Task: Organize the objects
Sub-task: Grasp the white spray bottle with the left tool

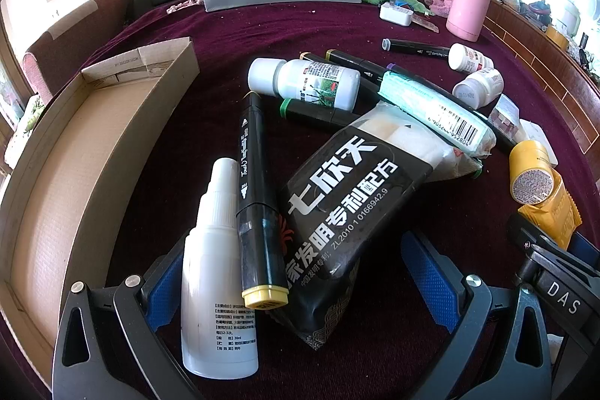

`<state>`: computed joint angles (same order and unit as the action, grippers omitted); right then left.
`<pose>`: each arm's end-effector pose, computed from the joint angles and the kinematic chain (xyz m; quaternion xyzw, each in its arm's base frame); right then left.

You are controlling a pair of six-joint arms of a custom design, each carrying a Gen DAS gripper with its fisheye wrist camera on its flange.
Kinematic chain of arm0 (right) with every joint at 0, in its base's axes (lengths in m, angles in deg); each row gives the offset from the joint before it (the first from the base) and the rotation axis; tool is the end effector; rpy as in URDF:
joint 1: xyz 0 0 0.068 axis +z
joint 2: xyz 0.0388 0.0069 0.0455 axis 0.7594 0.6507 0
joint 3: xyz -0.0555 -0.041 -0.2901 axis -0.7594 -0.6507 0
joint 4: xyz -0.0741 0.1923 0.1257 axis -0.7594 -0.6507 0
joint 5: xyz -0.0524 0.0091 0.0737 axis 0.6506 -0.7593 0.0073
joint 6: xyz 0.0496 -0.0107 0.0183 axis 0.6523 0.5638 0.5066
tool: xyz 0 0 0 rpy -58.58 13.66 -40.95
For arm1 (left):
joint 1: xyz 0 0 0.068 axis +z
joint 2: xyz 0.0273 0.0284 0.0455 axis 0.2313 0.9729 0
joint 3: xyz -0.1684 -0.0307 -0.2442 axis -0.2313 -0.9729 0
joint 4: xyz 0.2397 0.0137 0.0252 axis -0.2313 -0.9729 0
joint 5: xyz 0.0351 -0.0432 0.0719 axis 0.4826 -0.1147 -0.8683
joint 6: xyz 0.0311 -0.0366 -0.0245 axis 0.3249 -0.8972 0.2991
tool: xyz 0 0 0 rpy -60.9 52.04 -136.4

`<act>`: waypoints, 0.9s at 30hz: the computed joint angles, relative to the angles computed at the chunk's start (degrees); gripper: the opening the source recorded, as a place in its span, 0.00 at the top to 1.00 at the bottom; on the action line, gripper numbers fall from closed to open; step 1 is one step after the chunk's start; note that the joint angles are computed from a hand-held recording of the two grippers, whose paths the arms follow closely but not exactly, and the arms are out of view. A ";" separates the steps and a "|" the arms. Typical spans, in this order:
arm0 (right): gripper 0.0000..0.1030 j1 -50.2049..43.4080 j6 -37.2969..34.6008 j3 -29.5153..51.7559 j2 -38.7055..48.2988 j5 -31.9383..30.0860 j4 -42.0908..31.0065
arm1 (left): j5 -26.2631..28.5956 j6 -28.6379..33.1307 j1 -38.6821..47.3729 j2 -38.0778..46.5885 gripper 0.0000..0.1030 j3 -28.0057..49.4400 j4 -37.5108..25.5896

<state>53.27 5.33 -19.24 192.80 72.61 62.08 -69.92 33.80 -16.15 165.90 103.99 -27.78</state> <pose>0.2421 0.0084 0.0920 0.1782 0.9424 -0.0491 0.2788 0.2637 -0.1374 0.1040 -0.0004 0.9560 0.0095 0.2933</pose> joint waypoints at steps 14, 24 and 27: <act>0.00 -3.82 -10.98 2.67 -2.02 -7.50 -8.16 | 13.81 10.19 5.95 -7.15 0.02 -2.99 -4.17; 0.03 -7.06 -18.61 -0.79 -5.12 -12.94 -6.70 | 18.81 21.53 15.19 -26.98 0.02 -10.61 -5.41; 0.04 -9.78 -17.13 -4.42 -10.38 -15.58 -4.64 | 20.05 24.79 16.19 -26.90 0.02 -11.25 -4.15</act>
<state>43.49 -11.80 -23.66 182.42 57.02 57.44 -49.87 58.59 0.05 139.00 92.73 -31.93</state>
